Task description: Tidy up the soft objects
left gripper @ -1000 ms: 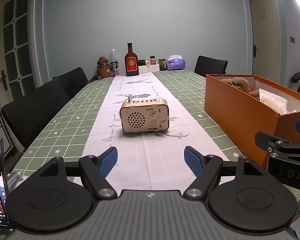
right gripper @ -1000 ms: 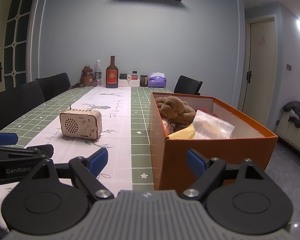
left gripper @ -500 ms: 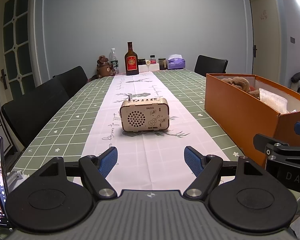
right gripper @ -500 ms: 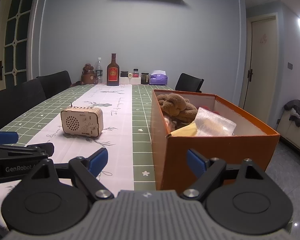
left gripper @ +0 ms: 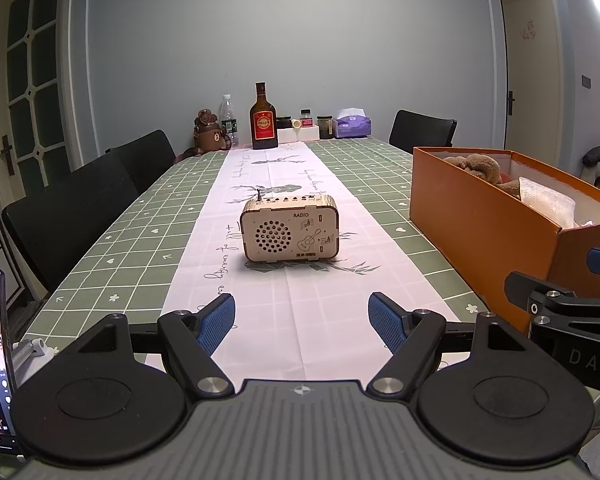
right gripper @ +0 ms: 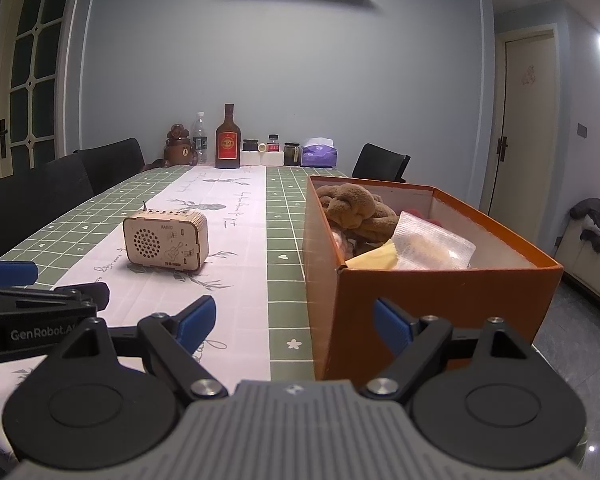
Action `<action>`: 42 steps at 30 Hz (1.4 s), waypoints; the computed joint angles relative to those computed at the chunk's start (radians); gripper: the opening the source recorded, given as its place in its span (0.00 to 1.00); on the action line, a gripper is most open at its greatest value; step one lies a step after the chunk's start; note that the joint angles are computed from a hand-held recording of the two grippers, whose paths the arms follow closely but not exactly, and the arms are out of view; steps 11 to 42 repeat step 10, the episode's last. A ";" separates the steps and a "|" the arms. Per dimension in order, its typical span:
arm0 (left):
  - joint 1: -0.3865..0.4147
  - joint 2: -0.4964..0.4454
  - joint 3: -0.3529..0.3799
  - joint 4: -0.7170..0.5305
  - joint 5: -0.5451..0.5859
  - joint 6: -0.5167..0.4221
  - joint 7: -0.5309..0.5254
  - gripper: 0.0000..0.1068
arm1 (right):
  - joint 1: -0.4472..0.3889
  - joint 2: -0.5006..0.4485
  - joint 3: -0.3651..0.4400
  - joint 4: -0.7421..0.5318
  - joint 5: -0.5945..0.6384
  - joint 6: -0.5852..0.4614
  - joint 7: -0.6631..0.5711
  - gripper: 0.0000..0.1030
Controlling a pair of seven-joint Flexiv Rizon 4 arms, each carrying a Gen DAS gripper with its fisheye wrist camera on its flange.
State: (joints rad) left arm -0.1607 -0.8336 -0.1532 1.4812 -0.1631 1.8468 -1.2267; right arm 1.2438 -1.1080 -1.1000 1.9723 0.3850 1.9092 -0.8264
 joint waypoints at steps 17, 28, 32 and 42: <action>0.008 0.001 -0.011 0.003 0.004 -0.003 -0.005 0.83 | -0.001 0.007 0.006 0.000 -0.005 0.001 -0.006 0.82; 0.008 0.001 -0.011 0.003 0.004 -0.003 -0.005 0.83 | -0.001 0.007 0.006 0.000 -0.005 0.001 -0.006 0.82; 0.008 0.001 -0.011 0.003 0.004 -0.003 -0.005 0.83 | -0.001 0.007 0.006 0.000 -0.005 0.001 -0.006 0.82; 0.008 0.001 -0.011 0.003 0.004 -0.003 -0.005 0.83 | -0.001 0.007 0.006 0.000 -0.005 0.001 -0.006 0.82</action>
